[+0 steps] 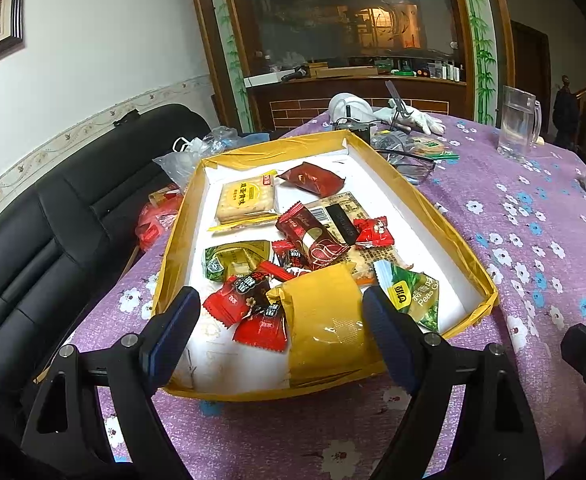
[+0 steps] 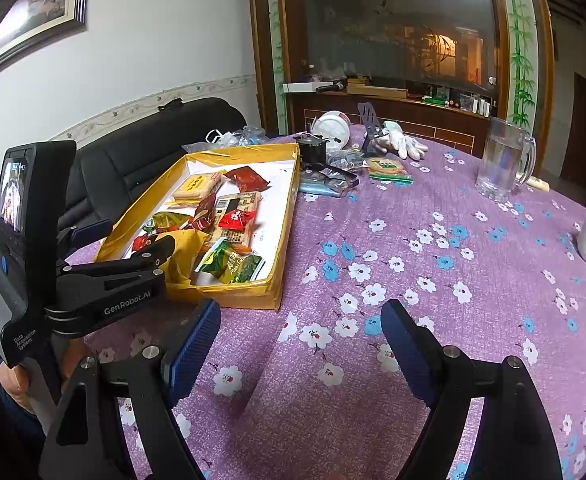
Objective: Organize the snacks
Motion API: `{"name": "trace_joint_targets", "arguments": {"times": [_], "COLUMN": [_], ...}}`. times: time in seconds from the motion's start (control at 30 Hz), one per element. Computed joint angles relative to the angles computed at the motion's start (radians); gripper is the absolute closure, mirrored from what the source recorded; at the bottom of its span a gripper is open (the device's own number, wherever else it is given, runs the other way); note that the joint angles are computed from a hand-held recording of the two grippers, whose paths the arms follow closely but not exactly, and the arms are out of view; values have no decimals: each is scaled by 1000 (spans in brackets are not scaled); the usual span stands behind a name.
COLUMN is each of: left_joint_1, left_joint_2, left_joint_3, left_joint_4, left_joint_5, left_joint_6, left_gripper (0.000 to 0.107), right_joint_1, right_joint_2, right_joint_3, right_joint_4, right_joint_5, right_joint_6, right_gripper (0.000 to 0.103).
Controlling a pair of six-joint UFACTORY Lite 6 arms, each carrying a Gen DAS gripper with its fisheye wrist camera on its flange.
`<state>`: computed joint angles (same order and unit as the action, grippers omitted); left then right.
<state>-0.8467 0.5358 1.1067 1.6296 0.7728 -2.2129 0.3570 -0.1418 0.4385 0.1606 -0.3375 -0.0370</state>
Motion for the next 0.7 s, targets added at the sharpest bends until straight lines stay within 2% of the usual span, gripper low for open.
{"name": "trace_joint_targets", "arguments": {"times": [0.7], "left_joint_1": [-1], "left_joint_2": [-6], "left_joint_3": [-6], "left_joint_4": [-13], "left_joint_5": [11], "left_joint_6": [10], "left_gripper": [23], "right_joint_1": [6], "right_joint_2": [1], "right_joint_3": [-1], "right_joint_4": [18], "right_joint_5": [-4], "right_joint_6": [-20], "right_gripper": [19]}}
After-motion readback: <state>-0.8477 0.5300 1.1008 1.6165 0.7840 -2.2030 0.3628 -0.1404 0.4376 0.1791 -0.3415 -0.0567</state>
